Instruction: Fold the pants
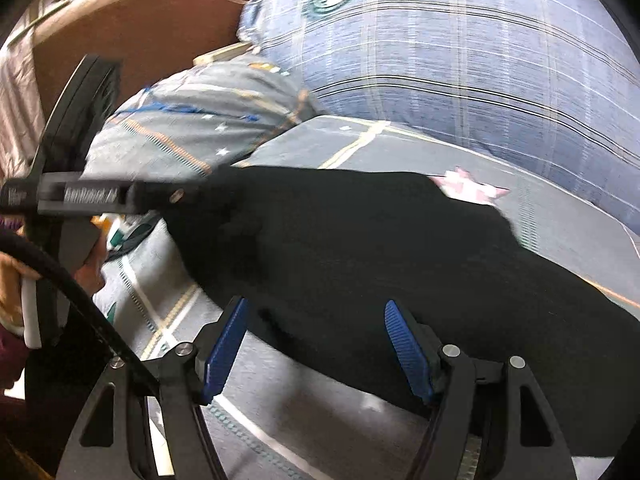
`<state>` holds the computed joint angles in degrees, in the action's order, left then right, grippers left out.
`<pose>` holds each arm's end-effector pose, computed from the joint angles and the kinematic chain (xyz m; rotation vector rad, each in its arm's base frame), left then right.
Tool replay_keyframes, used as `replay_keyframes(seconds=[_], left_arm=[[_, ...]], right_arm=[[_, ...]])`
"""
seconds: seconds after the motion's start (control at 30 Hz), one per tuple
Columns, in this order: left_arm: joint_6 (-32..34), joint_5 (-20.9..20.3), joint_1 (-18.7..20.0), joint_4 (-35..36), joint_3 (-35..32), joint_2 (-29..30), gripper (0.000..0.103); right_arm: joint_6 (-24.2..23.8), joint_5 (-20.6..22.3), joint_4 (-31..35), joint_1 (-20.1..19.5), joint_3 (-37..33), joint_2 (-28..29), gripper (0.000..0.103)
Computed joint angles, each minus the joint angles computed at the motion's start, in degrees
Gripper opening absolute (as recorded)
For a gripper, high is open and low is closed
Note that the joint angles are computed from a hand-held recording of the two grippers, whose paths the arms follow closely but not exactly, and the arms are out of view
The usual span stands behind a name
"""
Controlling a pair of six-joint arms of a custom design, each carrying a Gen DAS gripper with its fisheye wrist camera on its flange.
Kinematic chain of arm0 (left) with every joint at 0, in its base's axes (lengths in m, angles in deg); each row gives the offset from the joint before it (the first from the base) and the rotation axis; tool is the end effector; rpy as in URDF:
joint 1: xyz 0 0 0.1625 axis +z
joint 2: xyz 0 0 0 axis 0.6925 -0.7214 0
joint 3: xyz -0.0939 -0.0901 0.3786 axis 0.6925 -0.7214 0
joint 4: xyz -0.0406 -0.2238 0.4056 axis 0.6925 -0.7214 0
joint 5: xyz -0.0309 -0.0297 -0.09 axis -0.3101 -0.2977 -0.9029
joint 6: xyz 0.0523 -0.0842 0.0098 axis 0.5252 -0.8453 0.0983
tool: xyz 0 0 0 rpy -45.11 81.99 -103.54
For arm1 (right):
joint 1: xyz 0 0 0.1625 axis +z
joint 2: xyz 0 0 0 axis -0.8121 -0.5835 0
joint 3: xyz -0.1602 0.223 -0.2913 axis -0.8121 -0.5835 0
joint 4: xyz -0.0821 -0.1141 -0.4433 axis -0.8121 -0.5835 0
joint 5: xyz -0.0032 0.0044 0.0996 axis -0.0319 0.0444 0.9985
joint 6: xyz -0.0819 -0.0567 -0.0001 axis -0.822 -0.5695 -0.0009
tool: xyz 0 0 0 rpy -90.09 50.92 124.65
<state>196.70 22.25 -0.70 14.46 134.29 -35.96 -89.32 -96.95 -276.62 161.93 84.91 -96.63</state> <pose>0.0293 -0.2664 0.2419 -0.1797 2.3817 -0.9852 0.2429 -0.3698 -0.0433 1.4240 -2.5637 0.3407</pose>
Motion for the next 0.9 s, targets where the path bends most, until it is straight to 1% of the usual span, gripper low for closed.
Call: replay_keyframes(seconds=[0.07,0.13,0.2,0.27,0.4,0.47,0.5,0.6,0.67,0.7,0.73,0.77,0.8,0.83,0.87,0.9], left_arm=[[-0.24,0.39,0.73,-0.33,0.77,0.21,0.097],[-0.98,0.75,2.31,-0.1,0.91,2.49,0.097],[-2.61,0.18,2.32,0.63,1.39,3.55,0.097],[-2.35,0.69,2.49,0.82,0.9,1.81,0.097],[-1.37,0.26,1.44,0.78,0.13,-1.47,0.097],[-0.43,-0.17,1.39,0.23,-0.55,-1.67,0.097],[0.83,-0.14,1.87,-0.51,-1.24,-1.42,0.097],[6.18,0.17,4.81,-3.67,-3.85,0.83,0.097],[9.73,-0.46,6.5,-6.1,-5.35,1.93,0.097],[11.33,-0.79,7.68,-7.58,-6.13,2.43,0.097],[11.36,-0.93,8.59,-7.97,-6.68,3.09,0.097],[11.72,-0.78,10.03,-8.55,-7.45,3.97,0.097],[10.97,-0.51,11.38,-8.67,-7.98,5.31,0.097],[10.41,-0.2,12.04,-8.4,-8.12,6.17,0.097],[9.67,0.03,12.51,-7.83,-8.08,7.16,0.097],[8.78,0.21,12.92,-7.12,-7.9,8.37,0.097]], right_arm=[[1.42,-0.34,-0.55,-1.37,-0.4,-0.67,0.079],[2.56,-1.95,-1.25,-1.69,-1.56,-0.27,0.079],[2.37,-3.13,-2.53,-2.0,-2.94,0.49,0.079],[2.05,-4.08,-4.21,-2.06,-4.59,1.78,0.079],[1.89,-6.38,-6.81,-1.17,-8.11,4.88,0.079],[2.58,-6.79,-6.97,-1.09,-9.73,5.82,0.079],[3.8,-6.32,-5.7,-1.35,-10.43,5.72,0.079],[7.77,-2.33,0.42,-3.12,-11.96,4.27,0.079],[11.62,-0.41,6.1,-4.29,-13.61,3.5,0.079],[13.61,0.67,10.09,-4.95,-14.86,3.23,0.078],[14.87,1.78,13.17,-5.47,-15.8,3.19,0.068],[15.86,3.4,17.13,-6.16,-17.21,3.53,0.045],[16.31,3.59,18.69,-6.23,-17.87,4.03,0.034],[15.92,2.65,18.32,-6.0,-18.1,4.66,0.025],[14.37,1.61,16.46,-5.6,-17.97,5.23,0.014],[13.89,1.72,15.56,-5.59,-17.58,5.1,0.012]])
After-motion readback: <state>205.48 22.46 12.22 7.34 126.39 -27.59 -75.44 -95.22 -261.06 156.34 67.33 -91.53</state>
